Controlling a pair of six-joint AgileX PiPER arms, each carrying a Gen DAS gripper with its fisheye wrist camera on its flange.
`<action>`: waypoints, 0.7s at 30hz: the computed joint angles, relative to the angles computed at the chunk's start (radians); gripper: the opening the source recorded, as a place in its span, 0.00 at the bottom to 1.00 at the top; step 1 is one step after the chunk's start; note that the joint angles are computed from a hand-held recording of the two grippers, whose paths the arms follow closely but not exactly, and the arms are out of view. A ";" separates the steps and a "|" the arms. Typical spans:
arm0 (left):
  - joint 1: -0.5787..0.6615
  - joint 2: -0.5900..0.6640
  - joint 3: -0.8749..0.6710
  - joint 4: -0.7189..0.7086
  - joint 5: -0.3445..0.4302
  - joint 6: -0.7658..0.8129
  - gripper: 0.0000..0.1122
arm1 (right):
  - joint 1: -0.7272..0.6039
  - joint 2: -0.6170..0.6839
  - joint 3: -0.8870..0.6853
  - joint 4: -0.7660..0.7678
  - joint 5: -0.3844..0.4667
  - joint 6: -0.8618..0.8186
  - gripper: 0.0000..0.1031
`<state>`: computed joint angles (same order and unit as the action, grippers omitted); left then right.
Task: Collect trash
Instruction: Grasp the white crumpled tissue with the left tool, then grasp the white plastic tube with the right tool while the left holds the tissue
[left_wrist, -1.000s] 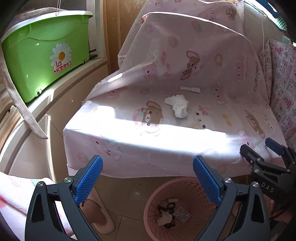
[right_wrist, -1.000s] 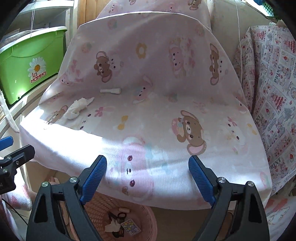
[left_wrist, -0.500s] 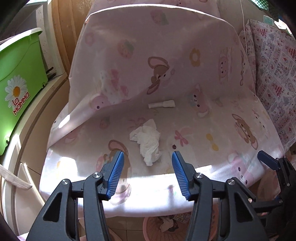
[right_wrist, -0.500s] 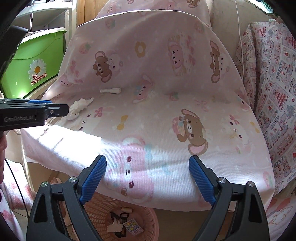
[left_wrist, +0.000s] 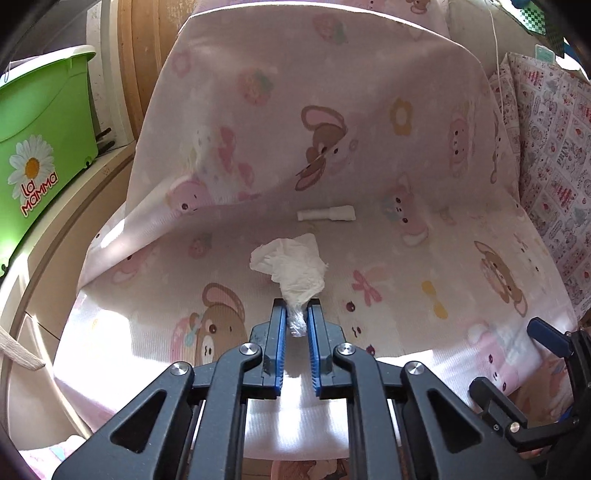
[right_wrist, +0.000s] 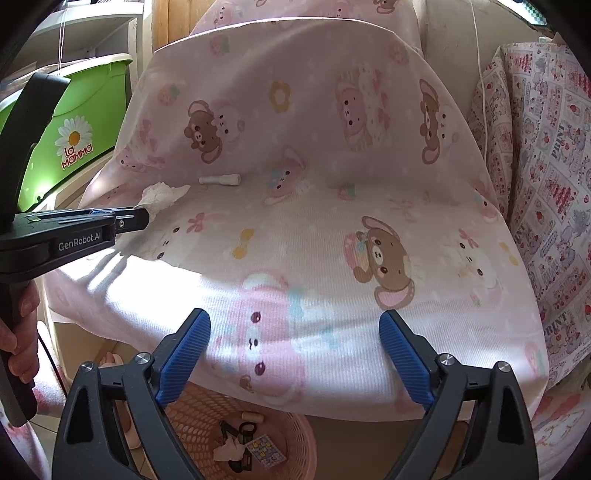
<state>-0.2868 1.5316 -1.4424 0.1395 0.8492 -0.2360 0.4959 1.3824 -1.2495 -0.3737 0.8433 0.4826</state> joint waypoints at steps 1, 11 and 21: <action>0.003 0.001 -0.003 -0.009 0.014 -0.002 0.09 | -0.001 0.001 -0.002 0.003 0.002 -0.003 0.91; 0.040 -0.058 0.023 -0.014 0.006 -0.002 0.09 | -0.005 -0.011 -0.025 0.022 0.013 -0.012 0.92; 0.024 -0.012 0.010 0.025 0.071 -0.002 0.10 | -0.137 0.075 -0.256 0.306 0.081 -0.210 0.92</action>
<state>-0.2626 1.5192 -1.4321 0.1647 0.9200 -0.2385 0.3591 1.4571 -1.5055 -0.0677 0.9246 0.2730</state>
